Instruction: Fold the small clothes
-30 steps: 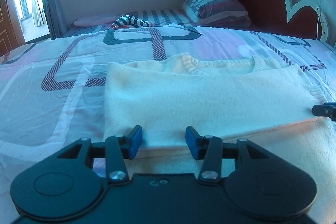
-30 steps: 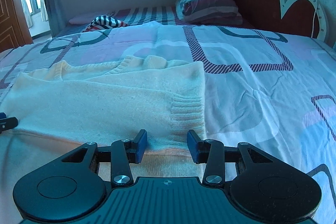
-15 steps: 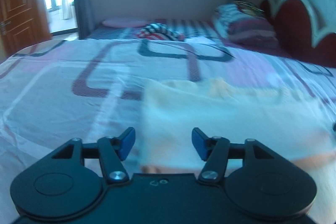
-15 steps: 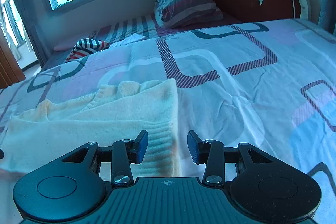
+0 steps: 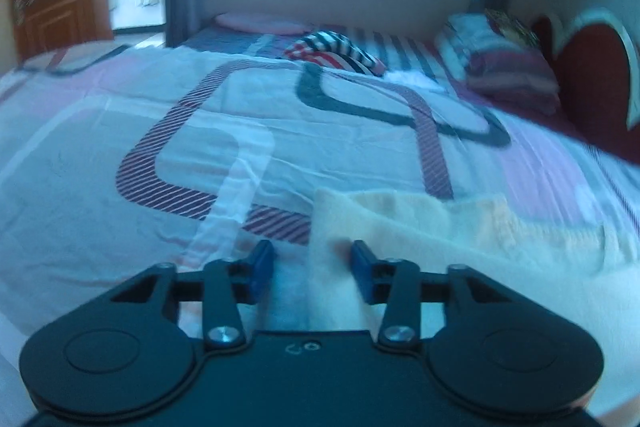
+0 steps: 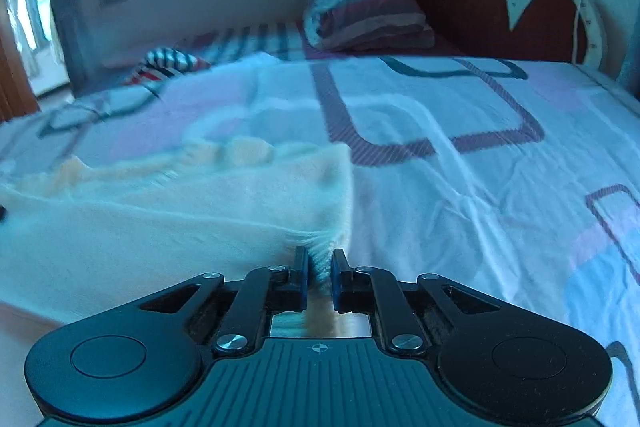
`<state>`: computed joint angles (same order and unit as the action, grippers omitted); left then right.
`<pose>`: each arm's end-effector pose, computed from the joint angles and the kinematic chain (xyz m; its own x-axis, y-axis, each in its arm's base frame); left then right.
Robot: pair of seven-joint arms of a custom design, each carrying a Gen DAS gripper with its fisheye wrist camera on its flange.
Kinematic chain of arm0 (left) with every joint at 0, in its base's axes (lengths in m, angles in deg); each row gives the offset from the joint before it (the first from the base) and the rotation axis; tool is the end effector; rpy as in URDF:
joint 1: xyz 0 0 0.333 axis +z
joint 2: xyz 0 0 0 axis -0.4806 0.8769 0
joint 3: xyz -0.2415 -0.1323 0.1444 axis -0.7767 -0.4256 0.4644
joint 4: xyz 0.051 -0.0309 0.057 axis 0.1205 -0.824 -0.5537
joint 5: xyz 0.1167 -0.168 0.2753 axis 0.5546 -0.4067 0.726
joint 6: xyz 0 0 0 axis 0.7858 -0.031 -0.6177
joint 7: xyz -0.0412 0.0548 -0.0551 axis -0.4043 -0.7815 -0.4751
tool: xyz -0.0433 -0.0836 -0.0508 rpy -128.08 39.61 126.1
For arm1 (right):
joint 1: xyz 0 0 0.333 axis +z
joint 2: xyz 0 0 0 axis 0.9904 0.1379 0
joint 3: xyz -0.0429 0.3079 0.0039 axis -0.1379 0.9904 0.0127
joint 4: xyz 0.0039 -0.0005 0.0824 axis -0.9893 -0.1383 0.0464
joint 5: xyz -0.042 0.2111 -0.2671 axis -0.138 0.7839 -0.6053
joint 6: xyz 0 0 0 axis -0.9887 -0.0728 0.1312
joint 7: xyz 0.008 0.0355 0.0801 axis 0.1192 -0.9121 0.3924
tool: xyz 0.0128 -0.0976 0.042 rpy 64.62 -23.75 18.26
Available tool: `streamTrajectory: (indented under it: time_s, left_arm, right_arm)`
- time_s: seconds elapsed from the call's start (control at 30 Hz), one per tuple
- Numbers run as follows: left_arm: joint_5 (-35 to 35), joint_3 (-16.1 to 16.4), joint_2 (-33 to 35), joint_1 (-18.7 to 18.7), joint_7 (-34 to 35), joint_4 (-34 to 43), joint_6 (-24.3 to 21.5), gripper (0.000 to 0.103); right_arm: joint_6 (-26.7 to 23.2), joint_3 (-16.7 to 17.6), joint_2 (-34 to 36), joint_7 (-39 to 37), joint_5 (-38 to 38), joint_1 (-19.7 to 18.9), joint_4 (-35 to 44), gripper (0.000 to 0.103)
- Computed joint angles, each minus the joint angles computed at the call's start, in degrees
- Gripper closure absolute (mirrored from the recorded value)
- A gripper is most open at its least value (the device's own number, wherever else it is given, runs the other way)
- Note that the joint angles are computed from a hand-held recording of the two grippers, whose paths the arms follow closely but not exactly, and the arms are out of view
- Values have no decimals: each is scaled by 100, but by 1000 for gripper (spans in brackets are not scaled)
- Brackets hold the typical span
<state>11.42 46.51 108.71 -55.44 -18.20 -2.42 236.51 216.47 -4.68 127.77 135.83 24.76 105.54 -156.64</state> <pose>0.6210 -0.2818 0.2329 0.2633 -0.9604 0.0912 -0.6483 -0.2462 -0.7205 0.5675 0.1580 0.2318 0.0084 -0.9980 -0.0623 -0.7245 0.0369 -0.6883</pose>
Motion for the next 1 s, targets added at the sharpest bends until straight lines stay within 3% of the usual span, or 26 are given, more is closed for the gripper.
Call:
streamTrajectory:
  time_s: [0.07, 0.17, 0.23, 0.33, 0.47, 0.63, 0.87, 1.0]
  left_arm:
    - [30, 46, 50, -67, -43, 67, -129, 67]
    - [-20, -17, -36, -83, 66, -22, -286, 65]
    - [99, -33, -242, -166, 193, -232, -391, 67]
    - [717, -53, -653, -299, -162, -719, -349, 62]
    - [905, -489, -1050, -196, -146, -1199, -248, 61]
    - [765, -1007, -1240, -184, 147, -1506, -176, 60]
    - [597, -1087, -1110, -475, 243, -1603, -195, 59]
    - [817, -1045, -1263, -524, -88, -1868, -322, 52]
  right_arm:
    - [0, 57, -2, 94, 33, -84, 17, 93]
    - [-151, -261, -1, -9, 231, 240, 83, 92]
    - [32, -103, -109, 22, 150, 103, -52, 91]
    - [524, 303, -407, 139, -108, -233, -470, 77]
    - [782, 1084, -782, 602, -1055, -934, -1031, 76]
    - [660, 1530, -990, 1088, -1966, -1148, -1438, 76]
    - [474, 1543, -996, 1217, -2436, -823, -1710, 75]
    - [606, 1027, -1015, 752, -1984, -231, -1949, 76]
